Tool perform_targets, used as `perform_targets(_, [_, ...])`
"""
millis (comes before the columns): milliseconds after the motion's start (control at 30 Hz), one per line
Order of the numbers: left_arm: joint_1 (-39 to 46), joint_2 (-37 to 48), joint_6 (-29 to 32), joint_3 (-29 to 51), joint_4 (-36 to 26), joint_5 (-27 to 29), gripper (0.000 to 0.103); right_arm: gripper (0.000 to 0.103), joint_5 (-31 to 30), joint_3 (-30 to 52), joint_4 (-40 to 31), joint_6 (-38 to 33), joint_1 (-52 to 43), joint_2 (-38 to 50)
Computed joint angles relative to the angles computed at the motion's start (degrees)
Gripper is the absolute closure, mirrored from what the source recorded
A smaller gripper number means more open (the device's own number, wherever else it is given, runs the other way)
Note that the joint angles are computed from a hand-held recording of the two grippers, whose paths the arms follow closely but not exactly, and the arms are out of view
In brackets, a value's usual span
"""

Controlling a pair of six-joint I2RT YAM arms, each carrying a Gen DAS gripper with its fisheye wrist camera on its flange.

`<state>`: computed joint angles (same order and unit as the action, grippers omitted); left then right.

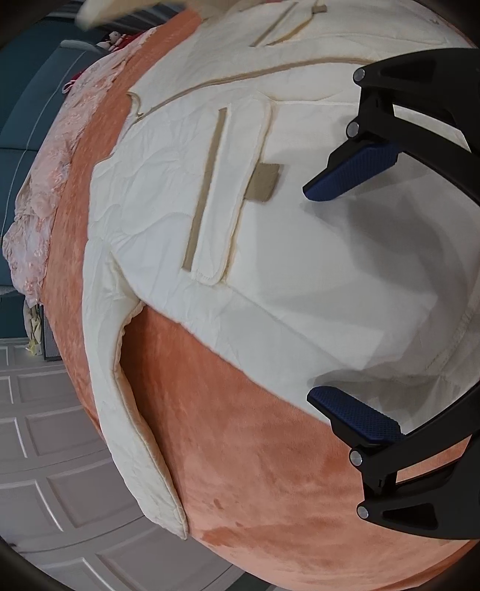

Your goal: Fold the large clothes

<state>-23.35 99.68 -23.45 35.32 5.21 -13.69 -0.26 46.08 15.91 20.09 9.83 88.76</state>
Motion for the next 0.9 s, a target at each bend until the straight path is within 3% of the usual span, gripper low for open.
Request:
perform_targets(133, [3.8,-2.5,1.3,-0.8,-0.5,3.2,0.005,0.091,2.7,11.1,-1.5,1.7,13.7,13.9])
perform_targets(267, [8.1,-3.6,2.7,-0.5,-0.7,7.6,0.005,0.089,3.6,20.2,-4.6,3.1,19.6,27.5])
perform_targets(333, [10.5,-3.7,3.2,0.1,-0.7,11.0,0.005,0.084,4.1,23.0,-6.6,3.0,21.1,31.7])
perform_targets(400, [12.3,-3.4,2.8,1.3,-0.9,14.4,0.005,0.066,3.8,24.6,-7.9,2.4,21.5,34.8])
perform_targets(533, [14.0,-1.8,0.2,5.7,-1.7,21.4,0.005,0.057,1.9,17.6,-3.8,3.1,23.2,32.2])
perform_targets(700, [12.2,6.7,-3.9,15.4,-2.9,26.1,0.005,0.05,2.0,0.6,7.0,8.1,20.9,19.8])
perform_targets(900, [11.3,16.5,-8.9,25.4,-4.3,30.8,0.007,0.049,0.4,-17.9,11.1,17.3,3.1,6.3])
